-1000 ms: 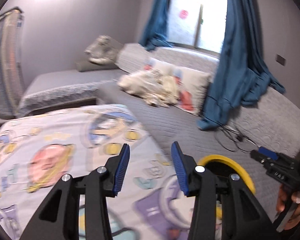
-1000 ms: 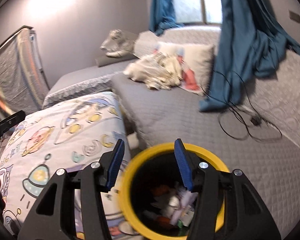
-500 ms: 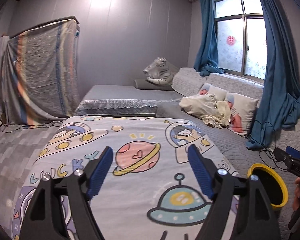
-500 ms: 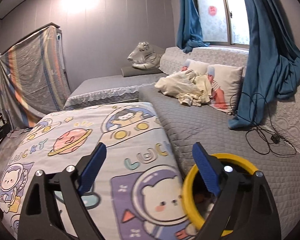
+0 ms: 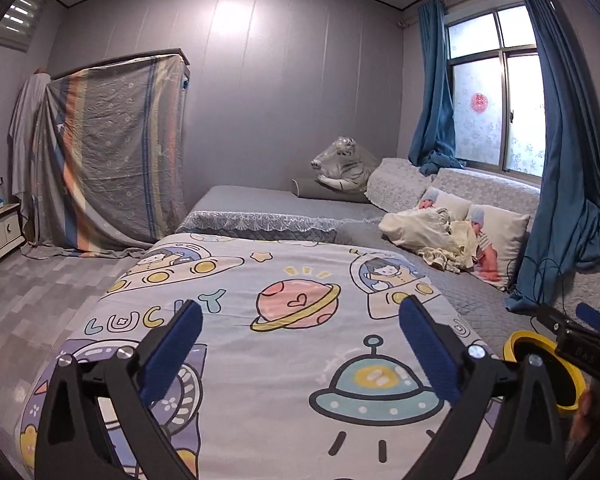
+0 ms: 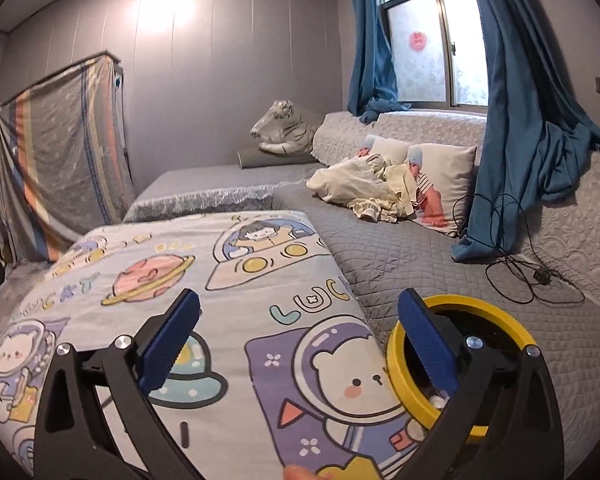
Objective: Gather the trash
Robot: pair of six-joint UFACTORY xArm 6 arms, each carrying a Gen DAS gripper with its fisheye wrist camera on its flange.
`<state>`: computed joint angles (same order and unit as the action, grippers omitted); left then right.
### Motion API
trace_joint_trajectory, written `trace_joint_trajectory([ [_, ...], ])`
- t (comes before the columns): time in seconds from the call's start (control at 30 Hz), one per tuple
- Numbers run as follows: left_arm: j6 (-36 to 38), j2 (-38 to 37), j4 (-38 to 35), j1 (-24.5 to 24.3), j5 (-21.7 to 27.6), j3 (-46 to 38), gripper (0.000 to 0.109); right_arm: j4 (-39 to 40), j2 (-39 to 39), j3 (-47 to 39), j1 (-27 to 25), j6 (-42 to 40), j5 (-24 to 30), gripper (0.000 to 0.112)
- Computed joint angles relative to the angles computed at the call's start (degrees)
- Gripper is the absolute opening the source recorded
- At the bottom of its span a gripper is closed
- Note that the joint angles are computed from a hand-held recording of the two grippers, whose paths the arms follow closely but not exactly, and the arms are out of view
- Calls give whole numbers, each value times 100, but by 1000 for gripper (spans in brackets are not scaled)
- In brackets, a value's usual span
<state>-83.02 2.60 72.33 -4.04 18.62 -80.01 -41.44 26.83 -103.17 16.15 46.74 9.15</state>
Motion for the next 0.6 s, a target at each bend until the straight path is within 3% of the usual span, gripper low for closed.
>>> trace_joint_trajectory([
  [0.33, -530, -304, 608, -220, 323, 165, 95, -3480, -370, 109, -41, 3456, 67, 95],
  [0.47, -654, -325, 707, -251, 359, 184, 95, -4162, -477, 165, -8, 4115, 119, 95],
  [0.6, -855, -373, 980, -314, 469, 218, 95, -4024, -466, 186, -4, 3988, 53, 95],
])
